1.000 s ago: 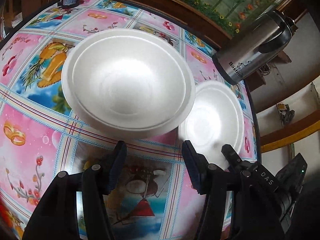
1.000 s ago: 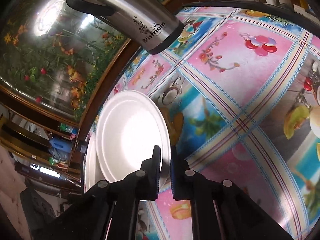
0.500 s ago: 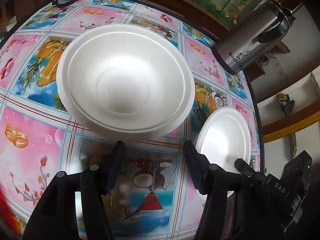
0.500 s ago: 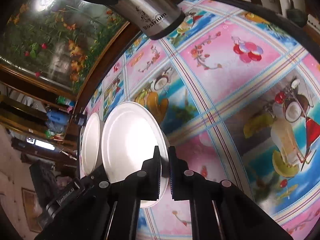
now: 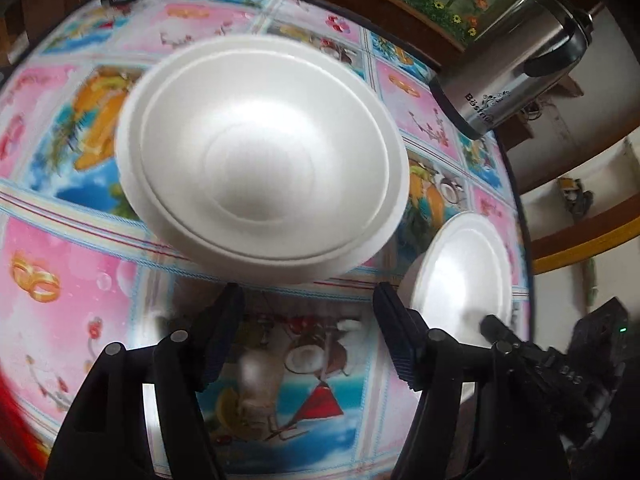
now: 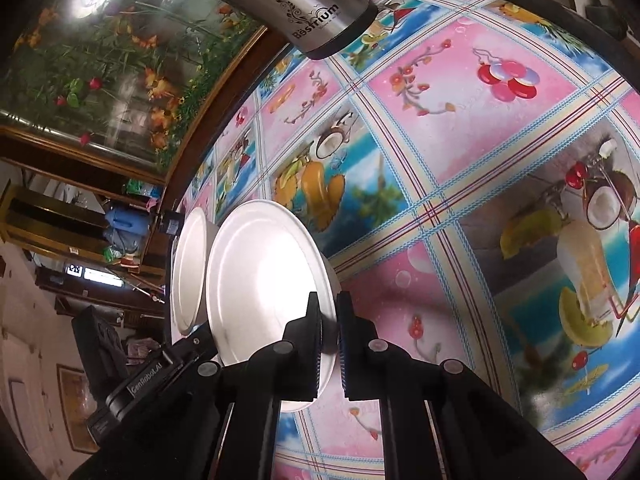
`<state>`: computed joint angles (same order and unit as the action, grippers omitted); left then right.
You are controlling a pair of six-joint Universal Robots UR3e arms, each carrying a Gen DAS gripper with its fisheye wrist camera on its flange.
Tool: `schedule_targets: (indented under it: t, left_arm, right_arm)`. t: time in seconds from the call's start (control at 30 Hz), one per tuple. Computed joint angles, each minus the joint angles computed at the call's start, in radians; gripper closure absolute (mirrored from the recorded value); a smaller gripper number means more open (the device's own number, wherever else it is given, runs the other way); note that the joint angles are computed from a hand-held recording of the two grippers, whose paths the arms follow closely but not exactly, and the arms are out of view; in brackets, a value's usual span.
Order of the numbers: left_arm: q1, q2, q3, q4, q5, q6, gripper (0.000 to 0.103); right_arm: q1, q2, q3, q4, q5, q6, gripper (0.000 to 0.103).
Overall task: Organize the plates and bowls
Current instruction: 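Close both tools on the rim of the smaller white bowl, then lift the white bowl and carry it toward the red plate stack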
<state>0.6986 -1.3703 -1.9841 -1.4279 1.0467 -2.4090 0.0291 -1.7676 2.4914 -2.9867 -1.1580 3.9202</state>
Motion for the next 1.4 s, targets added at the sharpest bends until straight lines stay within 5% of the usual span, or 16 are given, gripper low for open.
schedule_targets:
  t: [0.47, 0.9, 1.1, 1.2, 1.4]
  left_arm:
    - [0.116, -0.022, 0.16, -0.35, -0.118, 0.165, 0.037]
    - [0.024, 0.046, 0.028, -0.172, -0.064, 0.122, 0.037]
    - [0.018, 0.104, -0.027, -0.057, -0.053, 0.124, 0.081]
    - [0.006, 0.112, -0.053, -0.01, -0.047, 0.121, 0.093]
    - [-0.016, 0.157, -0.106, 0.074, -0.047, 0.111, 0.094]
  right_arm:
    - [0.027, 0.014, -0.022, 0.003, -0.037, 0.009, 0.095]
    - [0.016, 0.084, -0.052, 0.0, 0.081, -0.022, 0.091]
    - [0.019, 0.128, -0.052, -0.038, 0.1, -0.004, 0.081]
    - [0.072, 0.147, -0.088, -0.036, 0.023, 0.021, 0.079]
    - [0.27, 0.205, -0.259, 0.073, -0.261, 0.035, 0.088]
